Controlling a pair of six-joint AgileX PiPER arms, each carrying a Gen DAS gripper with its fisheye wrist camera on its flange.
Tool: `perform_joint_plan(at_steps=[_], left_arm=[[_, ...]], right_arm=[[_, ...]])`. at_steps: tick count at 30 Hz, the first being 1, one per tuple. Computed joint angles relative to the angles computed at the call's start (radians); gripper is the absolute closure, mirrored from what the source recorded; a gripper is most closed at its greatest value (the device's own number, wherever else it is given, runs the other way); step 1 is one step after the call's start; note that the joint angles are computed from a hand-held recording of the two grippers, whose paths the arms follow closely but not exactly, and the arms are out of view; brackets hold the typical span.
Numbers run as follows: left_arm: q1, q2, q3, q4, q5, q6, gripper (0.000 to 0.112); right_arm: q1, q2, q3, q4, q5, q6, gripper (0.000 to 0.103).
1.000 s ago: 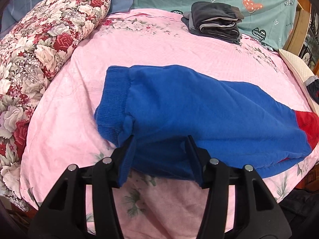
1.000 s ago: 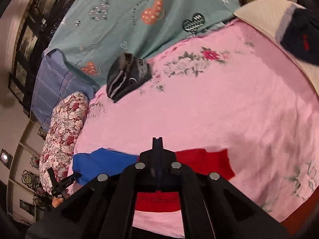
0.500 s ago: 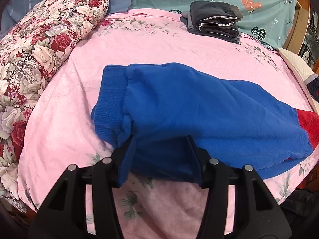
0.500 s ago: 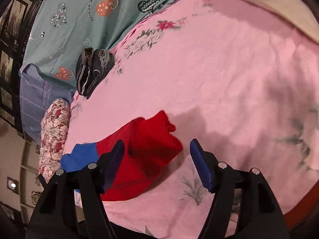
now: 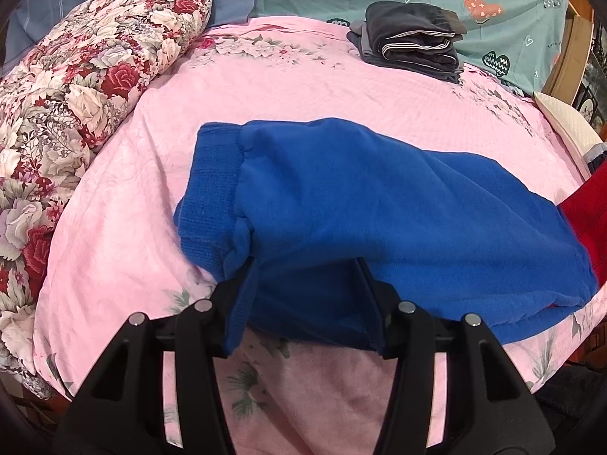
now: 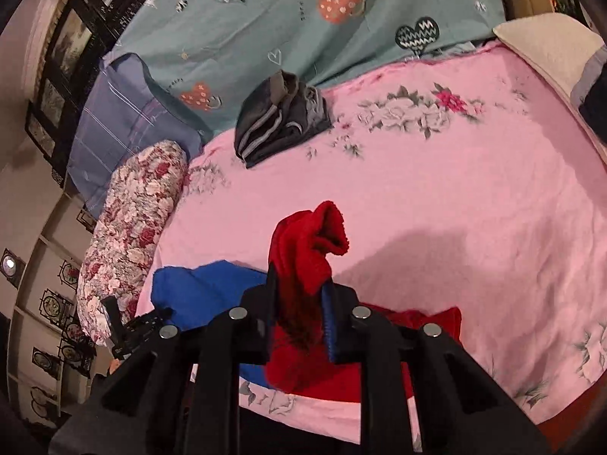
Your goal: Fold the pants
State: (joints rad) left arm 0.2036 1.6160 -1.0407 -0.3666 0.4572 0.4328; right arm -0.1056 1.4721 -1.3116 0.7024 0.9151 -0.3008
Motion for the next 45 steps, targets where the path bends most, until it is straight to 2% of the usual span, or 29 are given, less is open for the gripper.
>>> perform_joint_plan(at_steps=[3, 6, 8, 10, 13, 15, 17, 18, 19, 23, 28, 30, 32, 33, 34, 37, 40, 45], left_arm=[[0.007, -0.002, -0.002, -0.016, 0.01, 0.026, 0.06], [0.011, -0.002, -0.004, -0.031, 0.016, 0.048, 0.06], [0.018, 0.0, -0.005, -0.053, 0.019, 0.072, 0.06], [0.027, -0.002, -0.005, -0.077, 0.024, 0.092, 0.06], [0.042, -0.023, 0.01, -0.102, 0.03, 0.12, 0.06], [0.058, -0.048, 0.017, -0.108, 0.048, 0.128, 0.06], [0.082, -0.089, 0.026, -0.119, 0.069, 0.143, 0.06], [0.094, -0.129, 0.042, -0.082, 0.064, 0.113, 0.046], [0.106, -0.159, 0.06, -0.076, 0.055, 0.114, 0.037], [0.167, -0.217, 0.09, -0.141, 0.112, 0.212, 0.037], [0.122, -0.174, 0.096, -0.21, 0.082, 0.237, 0.037], [0.104, -0.125, 0.079, -0.196, 0.061, 0.188, 0.037], [0.12, -0.061, 0.048, -0.229, 0.081, 0.163, 0.042], [0.132, -0.042, 0.039, -0.26, 0.09, 0.171, 0.055], [0.147, -0.023, 0.028, -0.301, 0.104, 0.188, 0.074], [0.148, -0.018, 0.017, -0.349, 0.099, 0.213, 0.096], [0.129, -0.032, -0.004, -0.314, 0.08, 0.18, 0.105], [0.138, -0.052, -0.04, -0.223, 0.055, 0.084, 0.107]], right_arm=[[-0.005, 0.002, 0.084, -0.029, -0.004, 0.041, 0.082], [-0.022, -0.015, 0.191, -0.07, -0.054, 0.055, 0.081], [-0.062, 0.025, 0.243, -0.101, -0.092, 0.066, 0.08], [-0.096, 0.061, 0.274, -0.125, -0.12, 0.055, 0.073], [-0.141, 0.033, 0.332, -0.027, -0.142, -0.085, 0.065], [-0.137, 0.002, 0.354, -0.016, -0.163, -0.112, 0.058], [-0.137, -0.002, 0.364, 0.001, -0.171, -0.135, 0.058], [-0.134, -0.002, 0.364, 0.004, -0.17, -0.133, 0.058], [-0.137, 0.002, 0.365, 0.015, -0.169, -0.142, 0.058], [-0.151, 0.021, 0.364, 0.057, -0.165, -0.161, 0.057], [-0.148, 0.047, 0.359, 0.084, -0.171, -0.158, 0.057], [-0.136, 0.037, 0.365, 0.071, -0.182, -0.148, 0.057], [-0.13, 0.025, 0.372, 0.063, -0.187, -0.148, 0.057], [-0.129, 0.022, 0.375, 0.063, -0.189, -0.151, 0.057], [-0.128, 0.02, 0.378, 0.062, -0.191, -0.155, 0.057], [-0.134, 0.031, 0.384, 0.079, -0.197, -0.174, 0.057], [-0.116, 0.028, 0.392, 0.062, -0.221, -0.168, 0.057], [-0.118, 0.019, 0.407, 0.06, -0.225, -0.174, 0.057]])
